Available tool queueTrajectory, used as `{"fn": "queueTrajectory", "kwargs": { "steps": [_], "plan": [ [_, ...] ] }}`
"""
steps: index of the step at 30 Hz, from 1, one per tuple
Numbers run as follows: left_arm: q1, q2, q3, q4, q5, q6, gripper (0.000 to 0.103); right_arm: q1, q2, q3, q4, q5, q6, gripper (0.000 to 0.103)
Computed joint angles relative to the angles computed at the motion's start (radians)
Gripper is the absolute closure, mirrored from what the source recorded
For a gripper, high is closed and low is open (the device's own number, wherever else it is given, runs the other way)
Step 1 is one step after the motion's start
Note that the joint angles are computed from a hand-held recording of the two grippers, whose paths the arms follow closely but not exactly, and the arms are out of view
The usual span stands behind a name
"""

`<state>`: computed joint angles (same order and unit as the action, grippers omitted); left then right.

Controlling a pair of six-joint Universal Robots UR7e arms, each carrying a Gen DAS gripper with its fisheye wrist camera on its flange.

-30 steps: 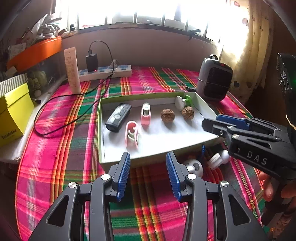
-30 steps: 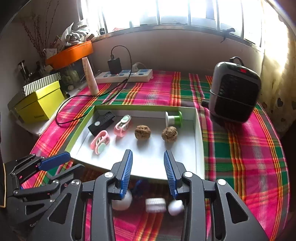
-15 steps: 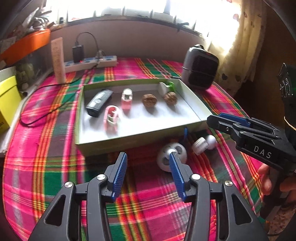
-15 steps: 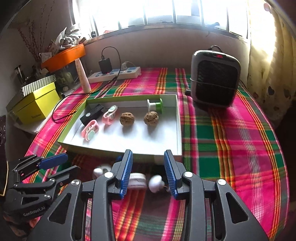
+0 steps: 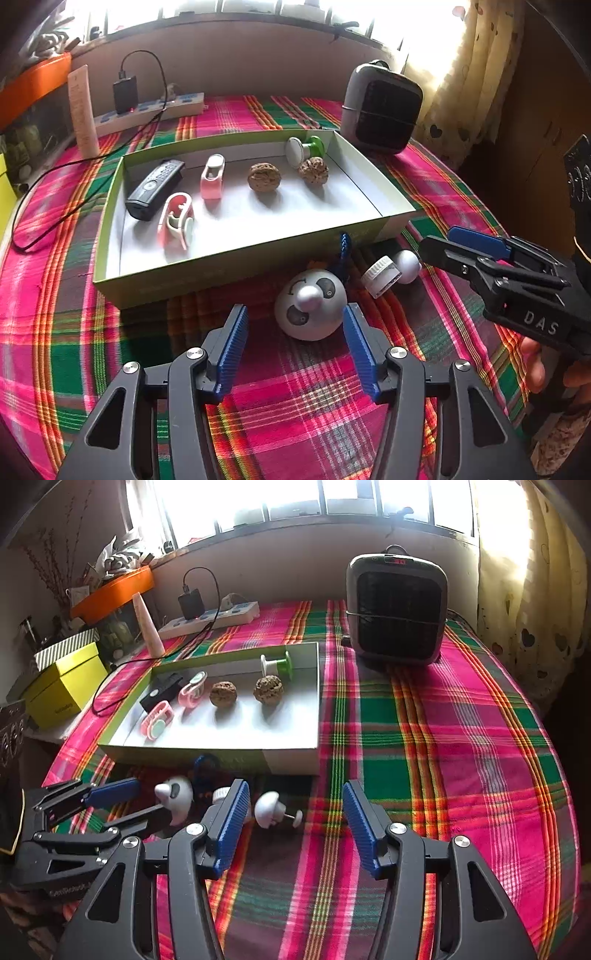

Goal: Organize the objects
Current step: 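Withdraw both open tools from the tray toward the objects on the bedspread, then close the left tool on the grey-and-white ball while the right tool approaches the white knob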

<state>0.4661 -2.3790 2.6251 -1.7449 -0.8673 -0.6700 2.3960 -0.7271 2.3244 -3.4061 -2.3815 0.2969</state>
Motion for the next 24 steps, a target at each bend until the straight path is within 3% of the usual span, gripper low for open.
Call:
{"fn": "queueTrajectory", "kwargs": {
  "steps": [18, 21, 24],
  "plan": [
    [0.017, 0.077, 0.012, -0.062, 0.017, 0.006, 0.051, -0.02, -0.003, 0.026, -0.014, 0.024, -0.003, 0.049],
    [0.018, 0.076, 0.01, -0.053, 0.029, -0.004, 0.059, -0.023, 0.001, 0.023, -0.017, 0.034, -0.014, 0.049],
    [0.026, 0.071, 0.008, -0.056, 0.03, -0.002, 0.06, -0.029, 0.007, 0.017, -0.016, 0.039, -0.019, 0.049]
  ]
}}
